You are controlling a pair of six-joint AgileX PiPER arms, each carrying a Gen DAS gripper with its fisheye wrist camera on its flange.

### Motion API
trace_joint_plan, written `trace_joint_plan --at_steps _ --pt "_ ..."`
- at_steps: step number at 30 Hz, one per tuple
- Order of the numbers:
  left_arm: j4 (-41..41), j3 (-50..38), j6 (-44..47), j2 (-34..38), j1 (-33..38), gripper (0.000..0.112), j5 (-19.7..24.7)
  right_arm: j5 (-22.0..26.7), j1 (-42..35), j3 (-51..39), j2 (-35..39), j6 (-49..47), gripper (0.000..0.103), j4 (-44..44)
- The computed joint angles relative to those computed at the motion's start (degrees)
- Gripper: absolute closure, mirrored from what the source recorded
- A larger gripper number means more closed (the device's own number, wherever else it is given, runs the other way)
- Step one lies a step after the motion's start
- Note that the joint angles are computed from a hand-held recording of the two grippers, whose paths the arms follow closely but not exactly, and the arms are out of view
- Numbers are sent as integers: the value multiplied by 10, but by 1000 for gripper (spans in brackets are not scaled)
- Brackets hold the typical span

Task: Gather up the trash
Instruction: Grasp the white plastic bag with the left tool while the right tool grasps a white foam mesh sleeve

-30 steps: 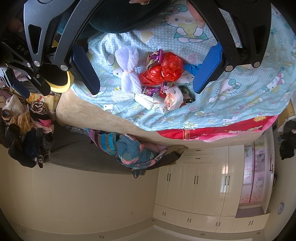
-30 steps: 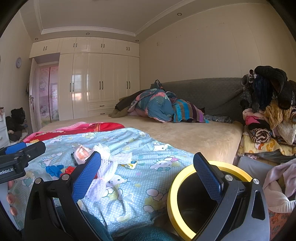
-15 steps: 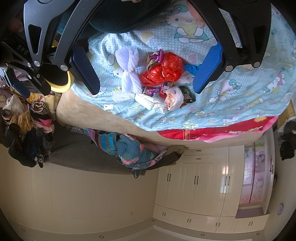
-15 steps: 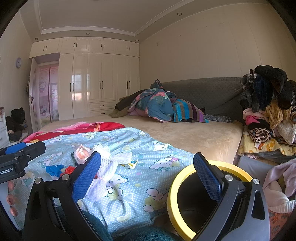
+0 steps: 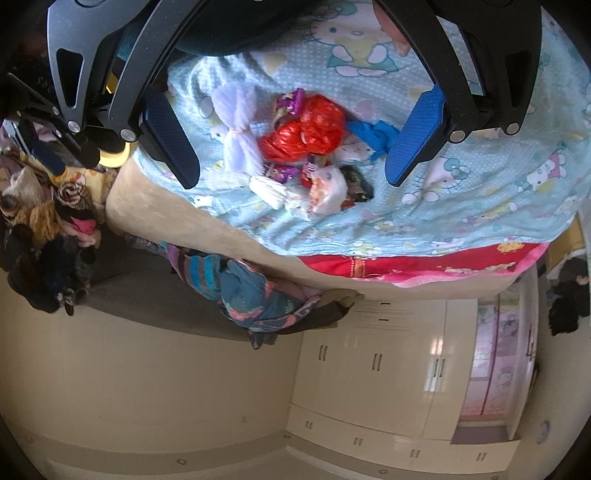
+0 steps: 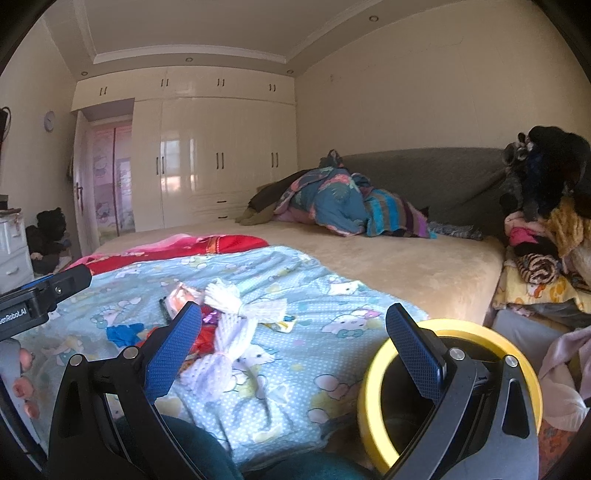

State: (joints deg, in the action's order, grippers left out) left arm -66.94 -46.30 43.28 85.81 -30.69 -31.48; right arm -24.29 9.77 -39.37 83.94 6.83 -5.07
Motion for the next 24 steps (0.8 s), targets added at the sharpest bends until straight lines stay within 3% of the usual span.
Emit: trace_joint_plan --at_steps 11,15,21,24 --pt "25 2 -25 -15 68 20 29 68 36 -100 57 96 6 -96" --pt "25 -7 -21 -11 94 20 47 106 61 -139 83 53 6 -65" --pt "87 -34 -70 5 146 20 114 149 71 -206 127 44 6 -58" --pt "62 -62 -49 26 159 20 141 161 60 -236 148 129 6 -129"
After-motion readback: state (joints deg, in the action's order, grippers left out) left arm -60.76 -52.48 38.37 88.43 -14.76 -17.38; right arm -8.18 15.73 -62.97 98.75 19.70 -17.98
